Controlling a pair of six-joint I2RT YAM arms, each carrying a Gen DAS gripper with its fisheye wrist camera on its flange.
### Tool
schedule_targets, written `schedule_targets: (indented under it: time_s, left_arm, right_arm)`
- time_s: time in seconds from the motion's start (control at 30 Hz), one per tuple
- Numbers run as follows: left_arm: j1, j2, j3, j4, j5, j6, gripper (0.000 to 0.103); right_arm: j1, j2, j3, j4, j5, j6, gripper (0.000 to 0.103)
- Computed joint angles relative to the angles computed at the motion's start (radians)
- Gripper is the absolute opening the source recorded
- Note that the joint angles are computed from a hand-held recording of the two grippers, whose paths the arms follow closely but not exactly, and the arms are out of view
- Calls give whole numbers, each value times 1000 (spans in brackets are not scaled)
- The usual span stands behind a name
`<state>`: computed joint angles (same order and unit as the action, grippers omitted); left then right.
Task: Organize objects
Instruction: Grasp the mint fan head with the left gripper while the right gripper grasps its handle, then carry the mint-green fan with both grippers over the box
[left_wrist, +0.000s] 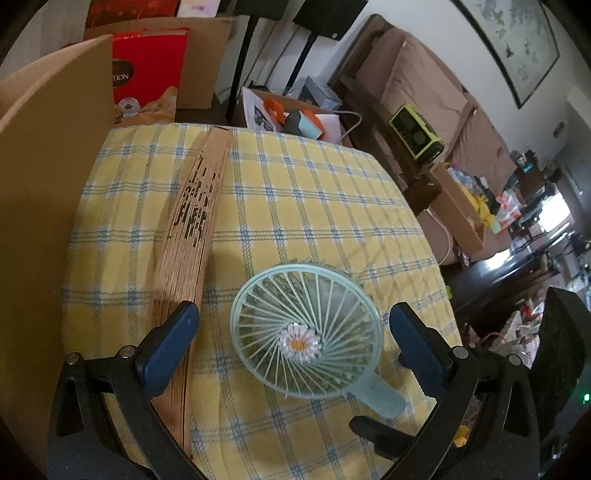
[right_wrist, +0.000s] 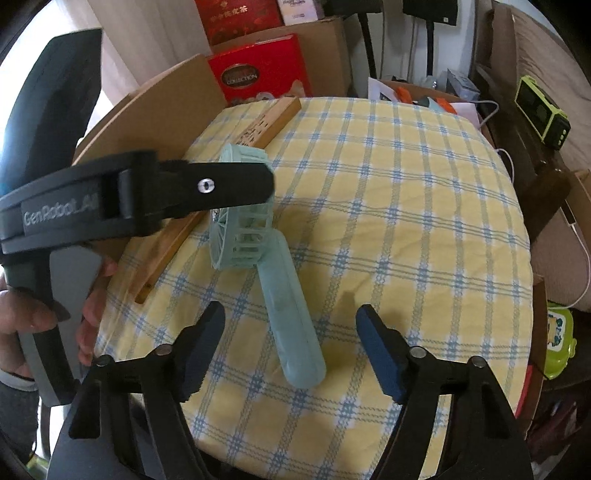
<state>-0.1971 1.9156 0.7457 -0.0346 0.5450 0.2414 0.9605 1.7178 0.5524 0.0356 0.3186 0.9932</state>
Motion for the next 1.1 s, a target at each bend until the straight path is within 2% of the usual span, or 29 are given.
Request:
schedule_targets:
  time_s: [0.1,0.23,0.3,0.37,0.4,0.47,0.7,0.8,0.9,1.1]
  left_arm:
    - [-12,26,13,11,-12,-10,103]
    - [-22,55,23,21,-12,-14,103]
    - [-25,69,27,24,-3,-14,103]
    - [-26,81,28,29,6,-19,101]
    - [-26,84,27,32,9,-21,94]
    - [-23,92,29,24,31,-16,85]
    - [-33,60,-7,65,-3,-32,84]
    - [-17,38,-15,54,12,-30,84]
    - [3,-9,-18,16,26,-20,84]
    - [76,-166,-16,-110,76,14,84]
  right_arm:
    - [-12,29,8,10,-17,-11,56]
    - [-5,49,14,14,-7,-11,53]
    - [-3,55,22,7,-5,-17,47]
    - [2,62,29,0,-1,-23,35]
    - [6,66,33,-1,3,-26,29]
    - [9,71,35,4,7,-26,28]
    - [-2,57,12,58,-19,-49,27]
    - [-4,25,6,55,-20,-57,27]
    - [10,-25,20,11,-6,-61,26]
    - [62,-115,117,-151,59,-82,26]
